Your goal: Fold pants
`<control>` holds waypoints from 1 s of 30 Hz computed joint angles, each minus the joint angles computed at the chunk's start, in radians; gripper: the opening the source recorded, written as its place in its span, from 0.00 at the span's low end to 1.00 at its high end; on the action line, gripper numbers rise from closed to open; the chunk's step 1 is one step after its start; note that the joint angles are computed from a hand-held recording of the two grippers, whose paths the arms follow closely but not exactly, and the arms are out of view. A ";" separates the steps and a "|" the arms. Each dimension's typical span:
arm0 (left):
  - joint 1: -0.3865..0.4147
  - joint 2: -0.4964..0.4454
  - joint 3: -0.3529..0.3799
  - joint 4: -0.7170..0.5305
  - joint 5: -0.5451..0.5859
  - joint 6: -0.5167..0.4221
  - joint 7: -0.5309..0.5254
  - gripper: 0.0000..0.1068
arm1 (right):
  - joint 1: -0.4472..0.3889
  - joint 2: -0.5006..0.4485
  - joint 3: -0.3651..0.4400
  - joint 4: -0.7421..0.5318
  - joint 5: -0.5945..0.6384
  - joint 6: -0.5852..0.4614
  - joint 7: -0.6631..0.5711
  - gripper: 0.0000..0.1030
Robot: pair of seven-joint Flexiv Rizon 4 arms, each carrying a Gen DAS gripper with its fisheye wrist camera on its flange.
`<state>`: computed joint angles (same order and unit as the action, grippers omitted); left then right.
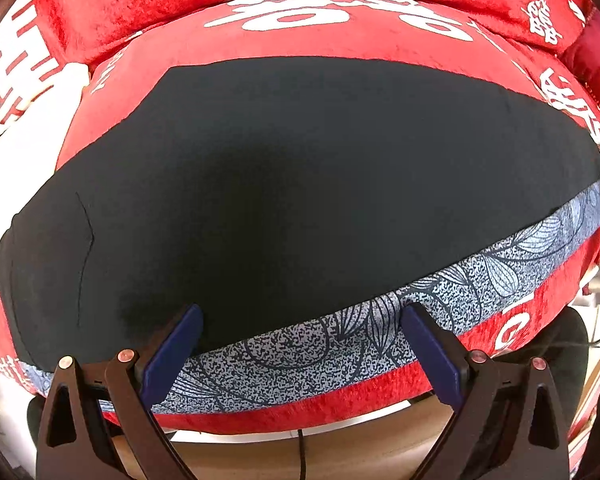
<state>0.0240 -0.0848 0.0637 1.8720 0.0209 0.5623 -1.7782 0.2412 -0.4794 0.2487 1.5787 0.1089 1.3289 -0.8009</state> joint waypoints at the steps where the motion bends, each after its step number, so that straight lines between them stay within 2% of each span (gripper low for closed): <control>1: 0.000 0.002 0.000 0.002 0.000 0.002 -0.001 0.94 | 0.040 0.020 -0.059 0.014 -0.065 -0.040 0.041 0.09; 4: 0.001 0.006 0.002 0.008 -0.003 0.004 -0.008 0.94 | 0.119 0.051 -0.159 0.056 -0.216 -0.095 0.110 0.09; 6: 0.005 0.000 0.003 0.003 0.000 -0.001 -0.004 0.94 | 0.135 0.045 -0.173 0.043 -0.291 -0.206 0.128 0.10; 8: 0.003 0.009 0.003 -0.003 0.015 -0.006 -0.003 0.94 | 0.143 0.054 -0.183 0.053 -0.337 -0.237 0.165 0.12; 9: 0.001 0.019 0.004 0.003 0.021 0.007 -0.007 0.94 | 0.145 0.066 -0.185 0.057 -0.356 -0.256 0.181 0.19; 11: 0.003 0.043 0.011 0.014 0.045 0.045 -0.030 0.94 | 0.174 0.105 -0.219 0.074 -0.445 -0.313 0.267 0.41; 12: 0.005 0.047 0.011 0.010 0.058 0.046 -0.052 0.94 | 0.202 0.134 -0.255 0.104 -0.537 -0.322 0.354 0.63; 13: 0.008 0.047 0.011 0.004 0.074 0.042 -0.077 0.94 | 0.224 0.157 -0.285 0.135 -0.635 -0.314 0.435 0.77; 14: 0.012 0.044 0.013 -0.005 0.096 0.034 -0.111 0.94 | 0.243 0.175 -0.308 0.159 -0.737 -0.293 0.506 0.80; 15: 0.016 0.038 0.015 -0.016 0.124 0.019 -0.161 0.94 | 0.248 0.187 -0.305 0.168 -0.795 -0.278 0.518 0.80; 17: 0.022 0.029 0.019 -0.025 0.138 0.002 -0.227 0.94 | 0.239 0.160 -0.233 0.111 -0.771 -0.289 0.401 0.81; 19: 0.027 0.015 0.020 -0.035 0.143 -0.006 -0.265 0.94 | 0.238 0.099 -0.131 0.012 -0.683 -0.322 0.187 0.81; 22: 0.026 -0.003 0.022 -0.068 0.222 -0.015 -0.291 0.94 | 0.297 -0.024 -0.023 -0.171 -0.578 -0.408 -0.108 0.81; 24: 0.024 -0.004 0.031 -0.079 0.287 -0.027 -0.313 0.94 | 0.358 -0.114 0.021 -0.296 -0.533 -0.493 -0.235 0.81; 26: 0.040 -0.005 0.048 -0.074 0.301 -0.034 -0.323 0.94 | 0.410 -0.181 0.030 -0.380 -0.508 -0.536 -0.304 0.81; 28: 0.069 0.008 0.069 -0.035 0.258 -0.003 -0.308 0.96 | 0.457 -0.268 0.034 -0.507 -0.471 -0.633 -0.357 0.81; 30: 0.103 0.036 0.090 0.017 0.202 0.042 -0.272 0.96 | 0.494 -0.303 -0.010 -0.549 -0.478 -0.662 -0.368 0.84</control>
<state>0.1269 -0.0491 0.1539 1.8886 0.2227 0.6042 -2.0502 0.7355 -0.7825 0.2389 1.0302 -0.3689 0.6674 -1.1689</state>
